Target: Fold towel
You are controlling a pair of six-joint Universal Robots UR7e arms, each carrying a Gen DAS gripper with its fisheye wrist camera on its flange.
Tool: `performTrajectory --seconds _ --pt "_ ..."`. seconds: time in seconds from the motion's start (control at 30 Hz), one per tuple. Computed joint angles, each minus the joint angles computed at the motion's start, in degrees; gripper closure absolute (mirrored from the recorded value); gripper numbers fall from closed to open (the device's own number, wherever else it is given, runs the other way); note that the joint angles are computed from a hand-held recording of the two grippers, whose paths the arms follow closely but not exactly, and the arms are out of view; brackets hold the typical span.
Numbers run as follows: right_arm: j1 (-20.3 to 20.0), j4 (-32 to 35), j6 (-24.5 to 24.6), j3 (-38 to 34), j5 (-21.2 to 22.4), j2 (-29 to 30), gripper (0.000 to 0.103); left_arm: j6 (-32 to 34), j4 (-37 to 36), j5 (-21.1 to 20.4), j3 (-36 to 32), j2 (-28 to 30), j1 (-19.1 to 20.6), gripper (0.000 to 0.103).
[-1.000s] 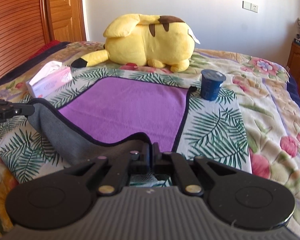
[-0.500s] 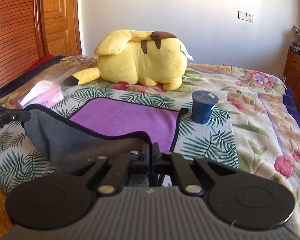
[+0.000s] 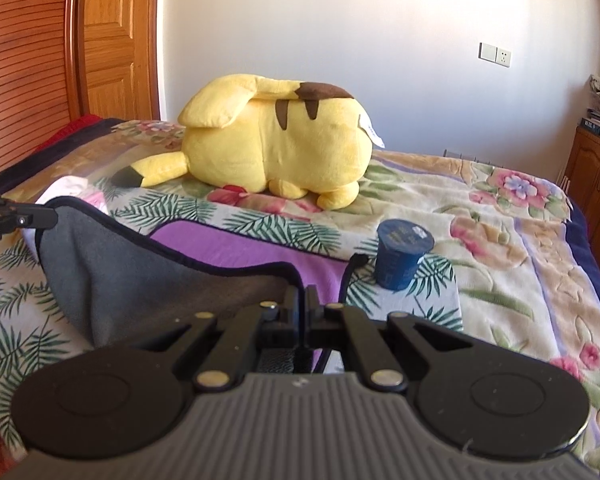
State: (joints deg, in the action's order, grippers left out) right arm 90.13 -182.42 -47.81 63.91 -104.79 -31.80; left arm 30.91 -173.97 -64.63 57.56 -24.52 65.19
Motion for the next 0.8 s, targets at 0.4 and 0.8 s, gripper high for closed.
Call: performTrajectory --seconds 0.4,0.8 --pt "0.26 3.87 -2.61 -11.86 0.33 6.13 0.100 2.31 3.78 0.76 -13.35 7.02 0.68 0.103" --pt "-0.04 6.56 -2.24 -23.03 0.95 12.04 0.100 4.71 8.44 1.07 -28.09 14.74 1.25 0.103"
